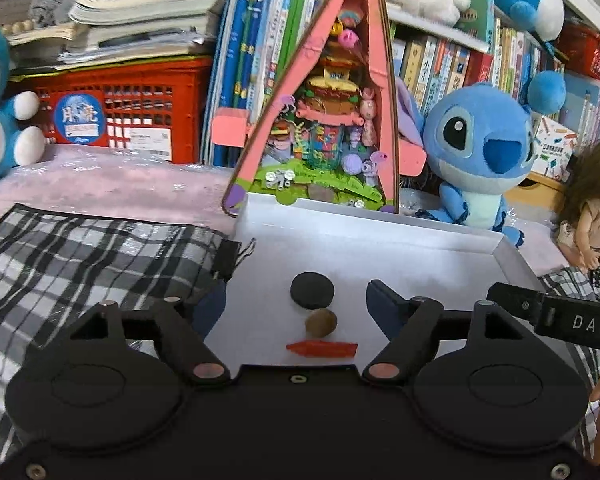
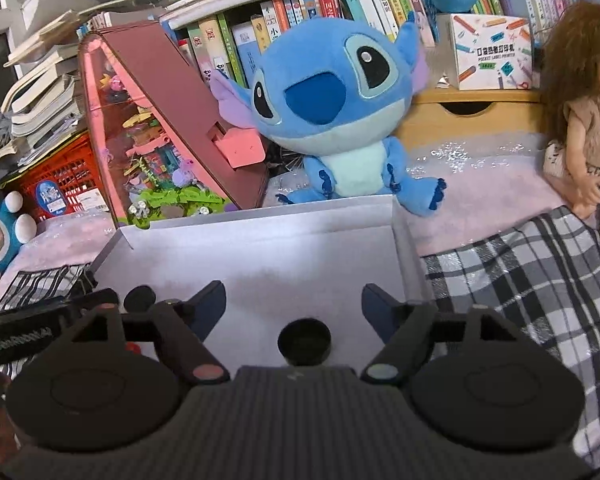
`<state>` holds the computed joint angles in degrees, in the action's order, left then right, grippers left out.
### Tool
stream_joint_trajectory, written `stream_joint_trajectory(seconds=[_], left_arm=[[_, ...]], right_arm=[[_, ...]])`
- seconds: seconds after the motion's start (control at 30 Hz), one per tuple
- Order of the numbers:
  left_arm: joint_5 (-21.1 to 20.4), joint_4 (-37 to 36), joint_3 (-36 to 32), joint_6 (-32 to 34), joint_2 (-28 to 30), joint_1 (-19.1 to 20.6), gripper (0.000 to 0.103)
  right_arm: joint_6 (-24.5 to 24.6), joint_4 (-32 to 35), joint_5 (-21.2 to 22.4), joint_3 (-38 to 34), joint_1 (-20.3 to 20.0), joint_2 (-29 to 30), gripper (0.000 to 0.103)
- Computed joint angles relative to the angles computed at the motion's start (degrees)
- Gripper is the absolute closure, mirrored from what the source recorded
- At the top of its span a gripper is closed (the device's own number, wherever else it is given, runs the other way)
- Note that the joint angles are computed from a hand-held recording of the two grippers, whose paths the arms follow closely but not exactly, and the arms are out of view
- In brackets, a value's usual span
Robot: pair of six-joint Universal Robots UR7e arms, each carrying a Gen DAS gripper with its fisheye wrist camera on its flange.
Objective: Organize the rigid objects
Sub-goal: 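Withdraw both tools from the tray toward the remaining objects on the blanket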
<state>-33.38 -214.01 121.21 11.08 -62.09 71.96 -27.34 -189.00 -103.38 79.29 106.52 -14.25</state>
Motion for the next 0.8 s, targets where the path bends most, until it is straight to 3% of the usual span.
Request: stream_joint_trajectory(seconds=[0.23, 0.43, 0.8], left_arm=[[3.1, -6.6, 5.7, 4.4, -1.3, -4.2, 0.023], [3.2, -6.1, 11.2, 0.6, -3.7, -7.6, 0.022], [5.8, -12.3, 20.1, -0.7, -4.0, -13.7, 0.022]], right_arm=[[-3.8, -4.7, 2.2, 6.6, 0.0, -3.4, 0.016], [-5.5, -6.6, 4.1, 11.6, 0.1, -6.3, 0.014], [-7.8, -10.8, 7.7, 20.7, -0.8, -10.8, 0.014]])
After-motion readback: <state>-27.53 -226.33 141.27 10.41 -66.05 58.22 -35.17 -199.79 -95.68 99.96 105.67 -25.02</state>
